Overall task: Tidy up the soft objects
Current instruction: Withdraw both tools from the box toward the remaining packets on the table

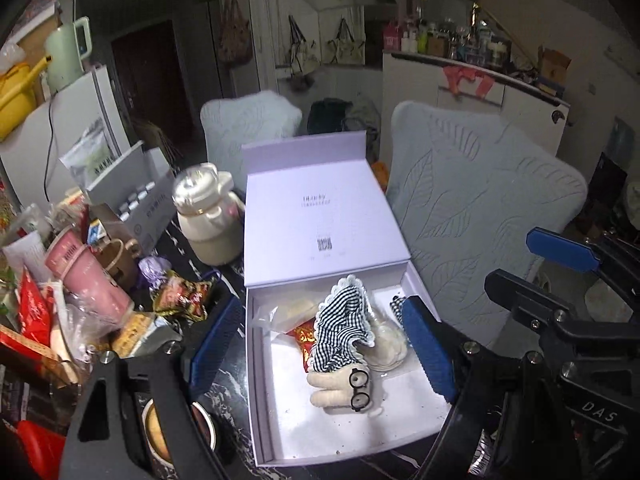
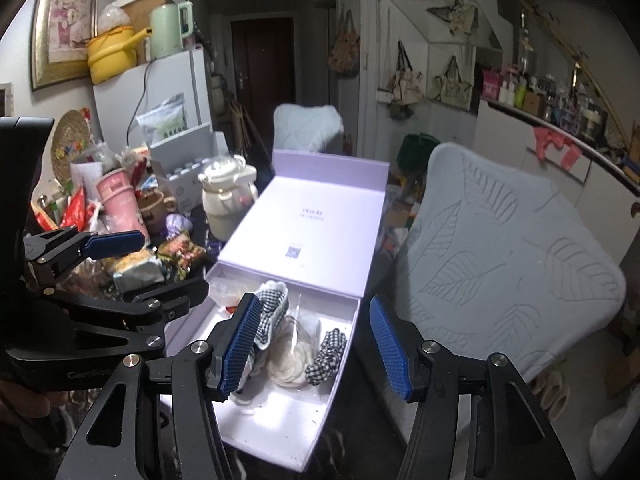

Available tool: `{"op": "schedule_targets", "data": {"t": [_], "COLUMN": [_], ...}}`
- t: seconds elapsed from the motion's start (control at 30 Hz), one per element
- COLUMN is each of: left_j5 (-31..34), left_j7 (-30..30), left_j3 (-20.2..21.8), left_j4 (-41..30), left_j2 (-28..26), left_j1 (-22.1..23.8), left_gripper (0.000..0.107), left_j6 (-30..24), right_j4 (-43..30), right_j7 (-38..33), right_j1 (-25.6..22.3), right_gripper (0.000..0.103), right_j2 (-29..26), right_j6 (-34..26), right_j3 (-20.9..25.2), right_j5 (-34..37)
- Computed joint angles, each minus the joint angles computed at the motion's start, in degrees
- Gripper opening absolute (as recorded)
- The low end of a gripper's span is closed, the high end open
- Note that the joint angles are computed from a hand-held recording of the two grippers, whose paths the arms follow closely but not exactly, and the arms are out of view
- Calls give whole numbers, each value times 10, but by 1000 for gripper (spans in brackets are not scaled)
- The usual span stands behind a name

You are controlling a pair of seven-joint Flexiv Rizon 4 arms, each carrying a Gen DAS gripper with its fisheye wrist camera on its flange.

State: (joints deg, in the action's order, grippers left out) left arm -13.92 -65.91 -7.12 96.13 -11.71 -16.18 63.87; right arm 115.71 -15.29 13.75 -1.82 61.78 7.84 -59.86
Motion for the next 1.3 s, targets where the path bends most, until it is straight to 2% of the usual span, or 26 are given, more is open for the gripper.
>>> {"op": "schedule_targets", "data": {"t": [0.23, 0.33, 0.73, 0.83, 1.13, 1.3], "left_j5": [-50, -69, -157, -173, -154, -143], "left_j7": [44, 62, 134, 153, 147, 143], "left_j3": [-6, -4, 21, 30, 48, 59], "left_j4": [49, 71, 163, 192, 264, 307], "left_j2": [60, 86, 182, 210, 272, 308], "left_j1": [-2, -7, -48, -65, -93, -104], "left_gripper": [83, 83, 83, 83, 83, 83], "left_j6": [34, 49, 62, 80, 105, 99], "right_j4": [16, 25, 66, 76, 112, 134], "right_j7": [27, 40, 78, 83, 103, 118], "right_j1": [-4, -7, -9, -8, 9, 24], "right_gripper": [57, 61, 66, 67, 69, 69], "right_j2": [50, 74, 151, 169, 211, 230], "right_j6": [-23, -29, -58, -71, -125, -145], "right_j3": [20, 33, 82, 97, 138, 155], "right_j5": [-35, -46, -66, -68, -56, -46]}}
